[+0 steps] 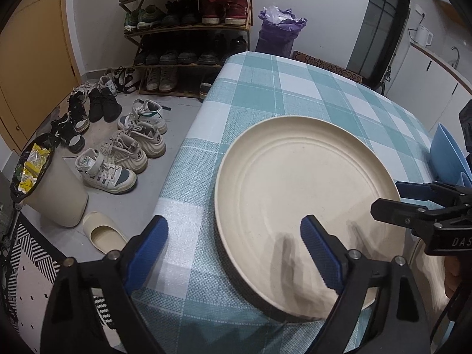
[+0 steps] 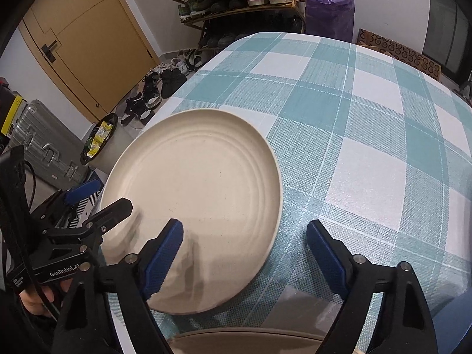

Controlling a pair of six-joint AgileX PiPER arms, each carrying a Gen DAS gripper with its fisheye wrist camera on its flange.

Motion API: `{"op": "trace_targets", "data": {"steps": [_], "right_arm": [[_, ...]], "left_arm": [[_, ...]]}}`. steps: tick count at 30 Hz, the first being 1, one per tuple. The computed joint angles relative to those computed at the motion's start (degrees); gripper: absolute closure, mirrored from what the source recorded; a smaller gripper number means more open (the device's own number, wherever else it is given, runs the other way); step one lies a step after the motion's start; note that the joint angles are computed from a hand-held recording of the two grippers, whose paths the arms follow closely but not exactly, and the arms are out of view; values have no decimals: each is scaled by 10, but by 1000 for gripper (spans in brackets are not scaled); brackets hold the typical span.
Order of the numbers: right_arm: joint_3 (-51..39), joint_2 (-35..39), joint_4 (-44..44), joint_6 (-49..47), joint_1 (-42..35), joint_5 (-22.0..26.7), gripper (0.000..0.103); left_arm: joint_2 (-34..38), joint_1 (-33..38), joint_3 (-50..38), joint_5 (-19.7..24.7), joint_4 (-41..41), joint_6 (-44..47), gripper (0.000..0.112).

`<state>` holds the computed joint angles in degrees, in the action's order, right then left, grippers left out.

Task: Organize plates and bowls
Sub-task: 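Close the left gripper on a plate rim while the right gripper closes on another, then lift the beige plate with the left tool while the right tool lifts its plate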

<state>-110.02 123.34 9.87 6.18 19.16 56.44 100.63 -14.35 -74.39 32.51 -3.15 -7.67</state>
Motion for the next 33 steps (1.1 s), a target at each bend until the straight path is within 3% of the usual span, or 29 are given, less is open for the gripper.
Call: {"op": "trace_targets", "data": {"steps": [5,13,24,33], "right_arm": [[2,0,-5,4,4,0,27],[10,-1,-12,12,2,-4,40],[30,-14,-15,19,3,-13,59],[46,-22,-24,20,8,-19,79]], "left_arm": [[-3,1,7,-6,-6,7,33],[-4,4,12,-2,-22,26,60],[-6,8,19,-1,-56,63,87],[-13,4,28,-4,-39,49,91]]}}
